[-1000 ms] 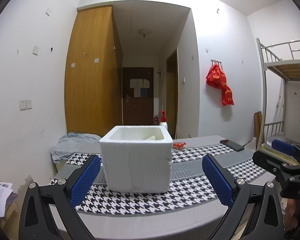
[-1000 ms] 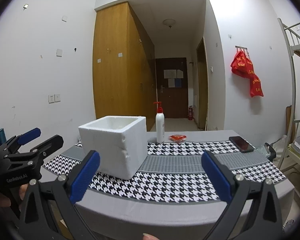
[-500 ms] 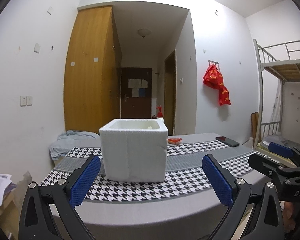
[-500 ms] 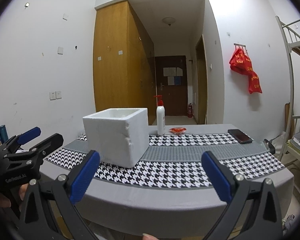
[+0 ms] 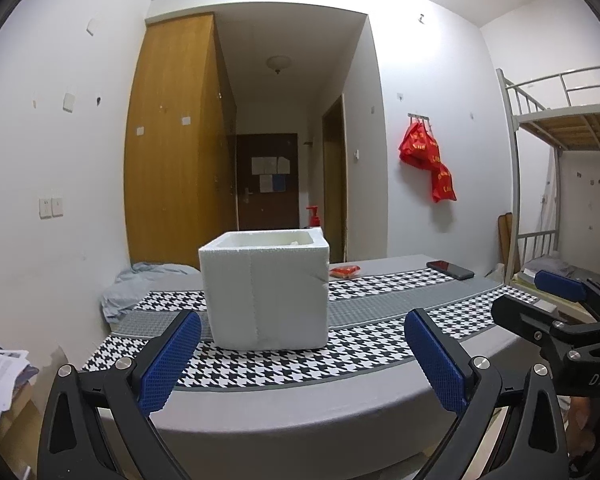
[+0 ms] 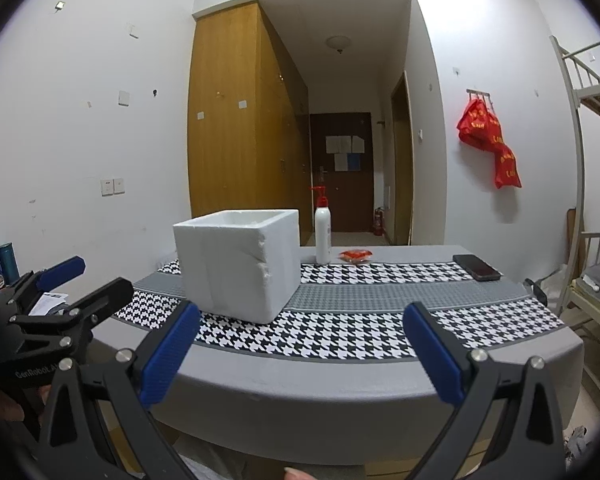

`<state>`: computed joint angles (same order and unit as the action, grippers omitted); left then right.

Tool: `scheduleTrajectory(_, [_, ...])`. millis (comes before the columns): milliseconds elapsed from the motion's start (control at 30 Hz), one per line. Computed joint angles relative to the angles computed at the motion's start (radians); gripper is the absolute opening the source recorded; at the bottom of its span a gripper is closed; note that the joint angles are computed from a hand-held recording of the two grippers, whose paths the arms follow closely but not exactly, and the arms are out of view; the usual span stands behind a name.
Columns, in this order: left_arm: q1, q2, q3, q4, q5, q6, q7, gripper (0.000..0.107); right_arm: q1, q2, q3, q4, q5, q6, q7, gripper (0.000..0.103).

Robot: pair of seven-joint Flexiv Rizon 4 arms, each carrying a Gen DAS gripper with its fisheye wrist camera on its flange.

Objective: Organize soft objects

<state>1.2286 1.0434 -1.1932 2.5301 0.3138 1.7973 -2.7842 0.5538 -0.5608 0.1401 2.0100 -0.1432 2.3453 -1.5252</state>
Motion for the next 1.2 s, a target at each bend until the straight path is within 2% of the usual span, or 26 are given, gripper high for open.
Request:
scheduleTrajectory(367, [0.021, -0.027, -0.023, -0.004, 0.005, 0.008, -0.005, 0.102, -0.003, -0.015, 0.0, -0.02, -0.013, -0.042, 0.02, 0.103])
scheduleTrajectory(733, [0.01, -0.013, -0.017, -0.003, 0.003, -0.005, -0.008, 0.102, -0.002, -0.008, 0.0, -0.005, -0.018, -0.023, 0.007, 0.103])
scheduleTrajectory(1200, [-0.013, 0.01, 0.002, -0.001, -0.002, -0.07, -0.021, 0.102, 0.008, -0.005, -0.004, -0.005, 0.002, -0.028, -0.004, 0.103])
